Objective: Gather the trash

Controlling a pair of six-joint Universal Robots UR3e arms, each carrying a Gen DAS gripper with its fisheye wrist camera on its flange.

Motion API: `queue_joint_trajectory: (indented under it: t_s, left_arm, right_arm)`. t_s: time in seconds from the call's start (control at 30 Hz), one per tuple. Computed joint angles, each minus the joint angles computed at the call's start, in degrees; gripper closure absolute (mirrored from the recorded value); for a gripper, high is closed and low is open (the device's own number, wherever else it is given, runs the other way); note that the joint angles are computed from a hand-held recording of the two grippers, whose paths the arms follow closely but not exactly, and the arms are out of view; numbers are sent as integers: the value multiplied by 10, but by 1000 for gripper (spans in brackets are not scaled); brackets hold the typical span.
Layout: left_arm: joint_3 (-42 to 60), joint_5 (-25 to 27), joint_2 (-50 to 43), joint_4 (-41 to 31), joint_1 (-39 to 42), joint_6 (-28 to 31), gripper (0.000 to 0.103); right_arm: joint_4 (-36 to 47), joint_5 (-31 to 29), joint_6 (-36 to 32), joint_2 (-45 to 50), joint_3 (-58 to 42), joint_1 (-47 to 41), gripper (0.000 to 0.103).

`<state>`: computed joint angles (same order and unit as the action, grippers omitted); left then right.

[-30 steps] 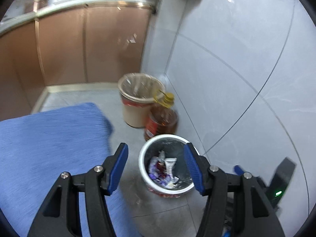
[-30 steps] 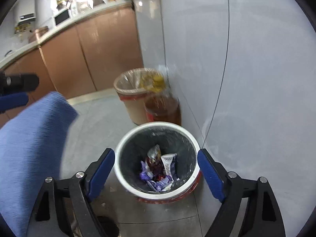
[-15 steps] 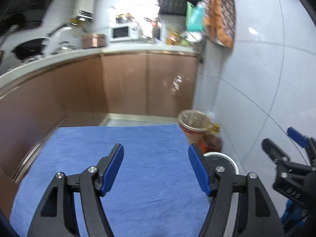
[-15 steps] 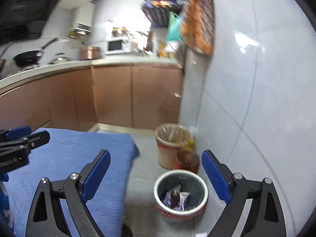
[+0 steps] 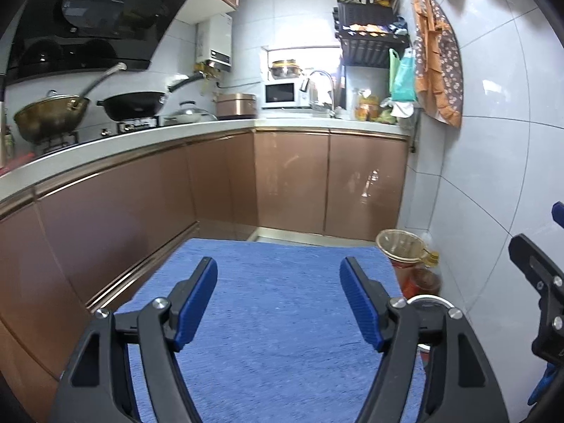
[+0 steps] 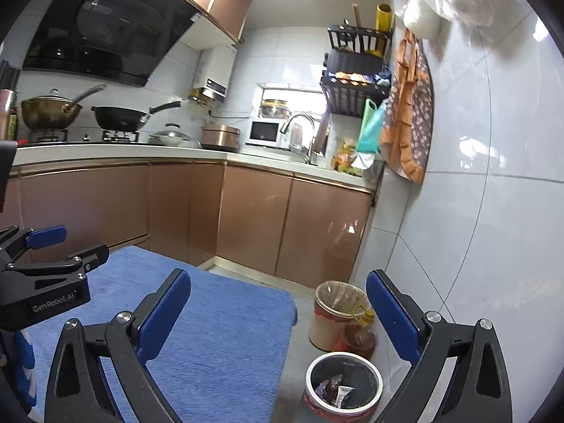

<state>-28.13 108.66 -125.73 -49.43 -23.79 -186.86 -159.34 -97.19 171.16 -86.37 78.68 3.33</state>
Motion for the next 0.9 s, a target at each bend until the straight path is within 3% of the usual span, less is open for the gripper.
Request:
queue_joint_trajectory:
  t_s: [0.2,0.47,0.9]
  left_arm:
    - [-114,53,65,70,-15,2,23]
    - [-133,136,77,105,-43,6,17]
    - [-132,170,70,147,-79,34,15]
  right_arm:
    - [-5,-15,-4,-11,4,30,0]
    - [-18,-19,1,-36,31,44,0]
    - [-25,-8,16,-76,66,28,0]
